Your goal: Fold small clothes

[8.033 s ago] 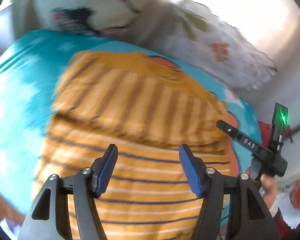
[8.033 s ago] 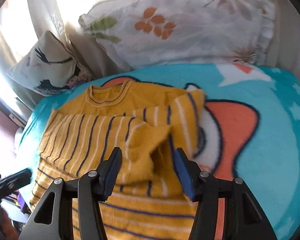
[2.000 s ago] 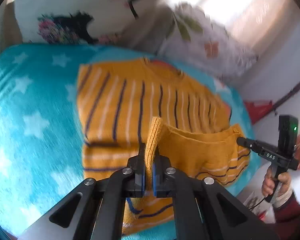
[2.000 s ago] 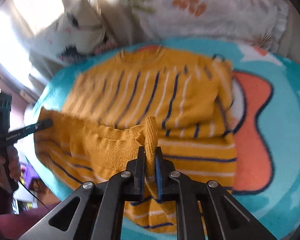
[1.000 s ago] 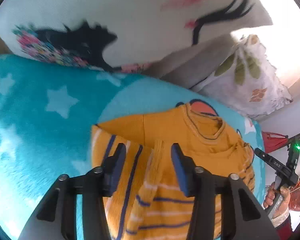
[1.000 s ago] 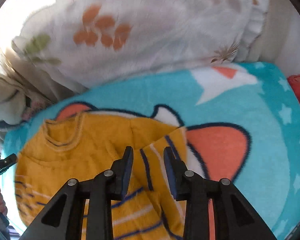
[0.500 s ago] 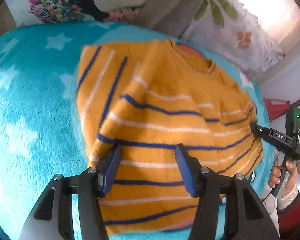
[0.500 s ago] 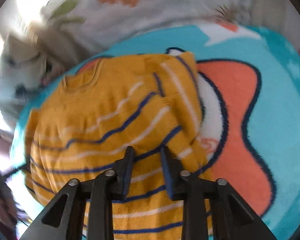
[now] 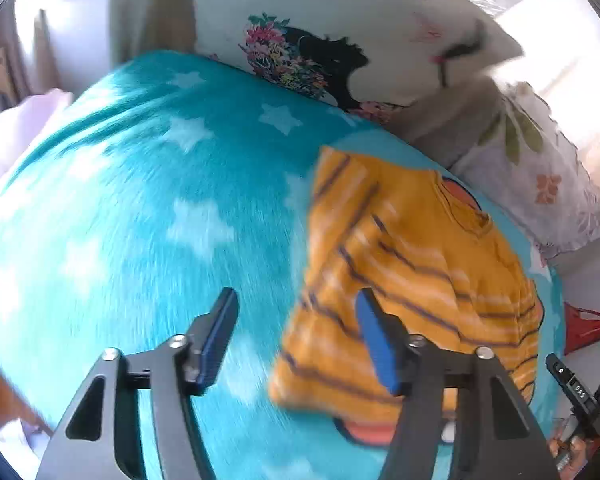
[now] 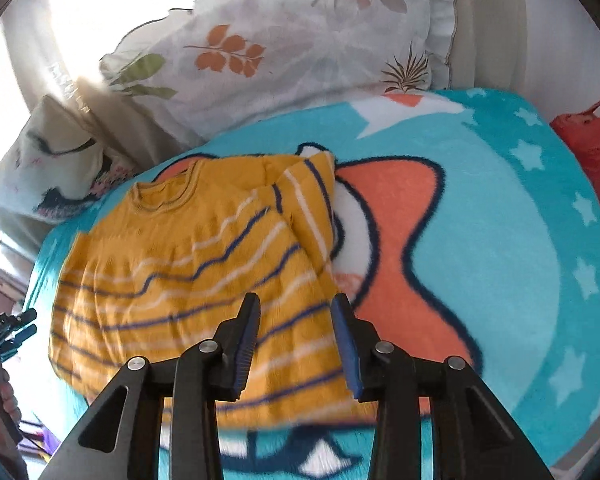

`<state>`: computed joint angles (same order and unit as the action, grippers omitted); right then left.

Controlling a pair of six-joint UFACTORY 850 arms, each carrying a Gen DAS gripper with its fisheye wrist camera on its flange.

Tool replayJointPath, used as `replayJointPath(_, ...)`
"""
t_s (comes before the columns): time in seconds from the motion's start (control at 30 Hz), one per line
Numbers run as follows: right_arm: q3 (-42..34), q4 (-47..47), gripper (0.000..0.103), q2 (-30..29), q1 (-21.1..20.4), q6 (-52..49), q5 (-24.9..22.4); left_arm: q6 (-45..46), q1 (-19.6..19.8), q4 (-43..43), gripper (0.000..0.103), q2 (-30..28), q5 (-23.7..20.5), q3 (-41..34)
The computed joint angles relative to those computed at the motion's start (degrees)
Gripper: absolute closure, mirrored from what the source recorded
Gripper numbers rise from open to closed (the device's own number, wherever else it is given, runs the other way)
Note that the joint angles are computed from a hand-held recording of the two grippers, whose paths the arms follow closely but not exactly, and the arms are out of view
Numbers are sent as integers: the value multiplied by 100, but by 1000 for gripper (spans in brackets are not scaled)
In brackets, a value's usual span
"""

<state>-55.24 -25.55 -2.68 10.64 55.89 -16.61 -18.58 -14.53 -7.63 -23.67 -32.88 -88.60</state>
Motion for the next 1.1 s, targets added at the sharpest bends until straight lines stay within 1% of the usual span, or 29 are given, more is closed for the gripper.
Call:
replayJointPath(0.07, 130, 4, 59, 121, 38, -18, 17, -736, -345, 514, 38, 439, 106, 539)
replayJointPath(0.1, 199, 146, 59, 177, 38, -126, 92, -946, -495, 658, 38, 544, 101, 666)
replayJointPath(0.13, 248, 287, 59, 201, 30, -247, 177, -961, -695, 733, 38, 694, 1, 838)
replayJointPath(0.17, 290, 543, 57, 225, 22, -482, 267, -977, -781, 821, 38, 749, -80, 910)
replayJointPath(0.23, 314, 923, 57, 216, 37, -856, 406, -1418, -1042, 1408, 38, 1065, -408, 1170)
replayJointPath(0.27, 303, 1129, 57, 192, 56, -1059, 450, -1609, -1085, 1641, 38, 1227, -474, 1293)
replayJointPath(0.3, 271, 1559, 57, 151, 90, -1495, 509, -1873, -1096, 1933, 38, 1366, -522, 1387)
replayJointPath(0.33, 228, 1882, 57, 110, 125, -1840, 543, -2263, -1077, 2319, 36, 1551, -631, 1510)
replayJointPath(0.37, 176, 2226, 57, 70, 191, -2255, 578, -2550, -1025, 2562, 31, 1665, -750, 1582)
replayJointPath(0.4, 125, 2396, 57, 40, 278, -2538, 606, -2782, -956, 2707, 29, 1747, -863, 1630)
replayJointPath(0.43, 81, 2342, 57, 21, 361, -2581, 614, -2980, -839, 2728, 29, 1831, -954, 1689)
replayJointPath(0.5, 1, 2161, 57, -31, 554, -2598, 636, -2902, -661, 2490, 29, 1865, -992, 1713)
replayJointPath(0.53, -51, 2302, 57, -72, 627, -2792, 623, -2874, -636, 2531, 29, 1859, -937, 1714)
replayJointPath(0.6, -170, 2784, 57, -174, 722, -3359, 596, -2977, -628, 2880, 29, 1876, -691, 1749)
replayJointPath(0.67, -409, 2833, 57, -352, 823, -3518, 503, -3038, -589, 3067, 29, 1911, -518, 1793)
replayJointPath(0.73, -665, 2977, 58, -524, 894, -3674, 468, -2882, -504, 3112, 28, 1936, -353, 1840)
replayJointPath(0.8, -1019, 3199, 71, -768, 989, -3925, 443, -2702, -437, 3284, 28, 1895, -304, 1841)
replayJointPath(0.87, -1563, 2688, 72, -1173, 1154, -3482, 347, -2476, -331, 3292, 28, 1866, -193, 1842)
replayJointPath(0.9, -1883, 2532, 72, -1426, 1232, -3345, 254, -2193, -214, 3170, 28, 1818, -123, 1797)
replayJointPath(0.97, -2488, 2591, 72, -1913, 1348, -3428, 4, -1767, -2, 2928, 28, 1765, 52, 1747)
replayJointPath(1.0, -2913, 2395, 72, -2254, 1428, -3284, -215, -1631, 77, 2844, 28, 1754, 105, 1742)
replayJointPath(1.07, -3711, 1564, 72, -2877, 1591, -2599, -710, -1221, 294, 2508, 29, 1646, 172, 1640)
replayJointPath(1.1, -4259, 1270, 72, -3294, 1669, -2425, -1078, -903, 438, 2211, 28, 1568, 208, 1575)
